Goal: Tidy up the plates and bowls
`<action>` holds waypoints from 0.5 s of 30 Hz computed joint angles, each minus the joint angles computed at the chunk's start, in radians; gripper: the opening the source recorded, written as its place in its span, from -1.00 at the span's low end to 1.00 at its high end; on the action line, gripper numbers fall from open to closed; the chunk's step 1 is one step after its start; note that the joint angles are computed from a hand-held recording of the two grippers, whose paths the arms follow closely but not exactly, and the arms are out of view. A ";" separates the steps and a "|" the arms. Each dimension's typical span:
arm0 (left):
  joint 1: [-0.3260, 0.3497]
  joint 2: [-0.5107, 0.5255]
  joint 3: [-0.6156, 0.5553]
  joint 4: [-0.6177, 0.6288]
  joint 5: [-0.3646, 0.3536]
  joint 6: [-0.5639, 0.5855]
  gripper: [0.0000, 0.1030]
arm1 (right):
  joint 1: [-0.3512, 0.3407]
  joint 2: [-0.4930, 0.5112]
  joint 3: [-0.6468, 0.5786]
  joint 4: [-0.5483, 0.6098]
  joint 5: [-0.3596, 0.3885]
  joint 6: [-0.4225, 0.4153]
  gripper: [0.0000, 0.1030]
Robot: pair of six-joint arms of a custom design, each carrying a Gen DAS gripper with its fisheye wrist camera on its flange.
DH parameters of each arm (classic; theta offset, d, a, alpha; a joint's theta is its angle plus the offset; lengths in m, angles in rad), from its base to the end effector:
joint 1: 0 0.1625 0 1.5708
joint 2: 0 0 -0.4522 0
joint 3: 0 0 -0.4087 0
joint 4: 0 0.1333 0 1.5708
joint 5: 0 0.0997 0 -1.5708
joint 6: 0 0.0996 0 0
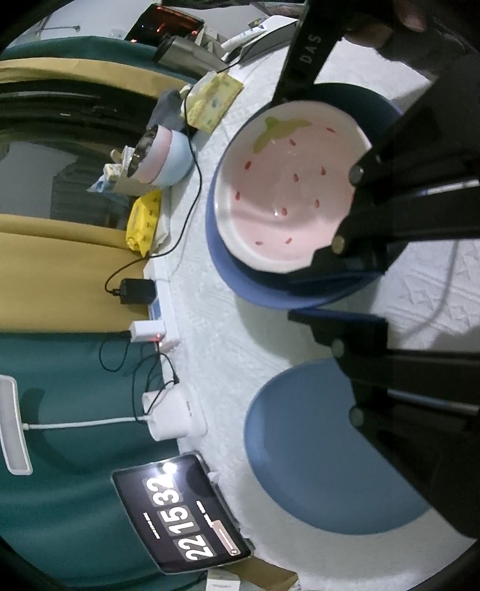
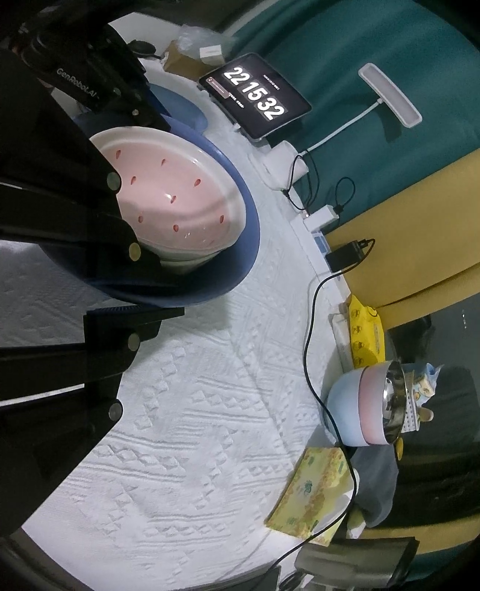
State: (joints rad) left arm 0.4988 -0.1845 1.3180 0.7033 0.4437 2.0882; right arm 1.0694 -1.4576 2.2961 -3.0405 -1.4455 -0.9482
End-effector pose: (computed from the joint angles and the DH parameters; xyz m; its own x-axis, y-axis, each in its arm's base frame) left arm -0.3412 -0.4401 -0.1398 -0.7348 -0.1585 -0.6595 0.4218 0.6546 -0.6273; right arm -0.0948 -0.4762 0.2869 -0.8433 -0.3347 0.4206 -0.5093 0.7477 -0.4261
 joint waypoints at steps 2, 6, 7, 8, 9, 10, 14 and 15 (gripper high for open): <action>-0.002 -0.003 0.000 -0.005 -0.003 0.006 -0.77 | -0.001 -0.008 0.004 0.001 0.005 0.001 -0.79; -0.008 -0.013 0.004 -0.010 -0.006 0.010 -0.77 | 0.006 -0.023 0.011 -0.005 0.010 0.006 -0.79; -0.010 -0.016 0.006 -0.010 -0.008 0.011 -0.77 | 0.009 -0.027 0.012 -0.005 0.010 0.008 -0.79; -0.011 -0.019 0.008 -0.011 -0.009 0.012 -0.77 | 0.011 -0.028 0.013 -0.005 0.010 0.010 -0.79; -0.013 -0.024 0.012 -0.013 -0.011 0.013 -0.77 | 0.014 -0.031 0.014 -0.007 0.011 0.010 -0.79; -0.014 -0.029 0.017 -0.017 -0.013 0.015 -0.77 | 0.017 -0.035 0.016 -0.007 0.012 0.012 -0.79; -0.020 -0.044 0.030 -0.027 -0.021 0.016 -0.77 | 0.033 -0.046 0.025 -0.015 0.011 0.016 -0.79; -0.022 -0.049 0.036 -0.030 -0.022 0.016 -0.77 | 0.037 -0.048 0.027 -0.018 0.009 0.017 -0.79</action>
State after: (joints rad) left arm 0.4773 -0.2339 1.3536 0.6735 0.4220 2.1040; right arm 1.1061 -1.5060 2.3233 -3.0583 -1.4362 -0.9311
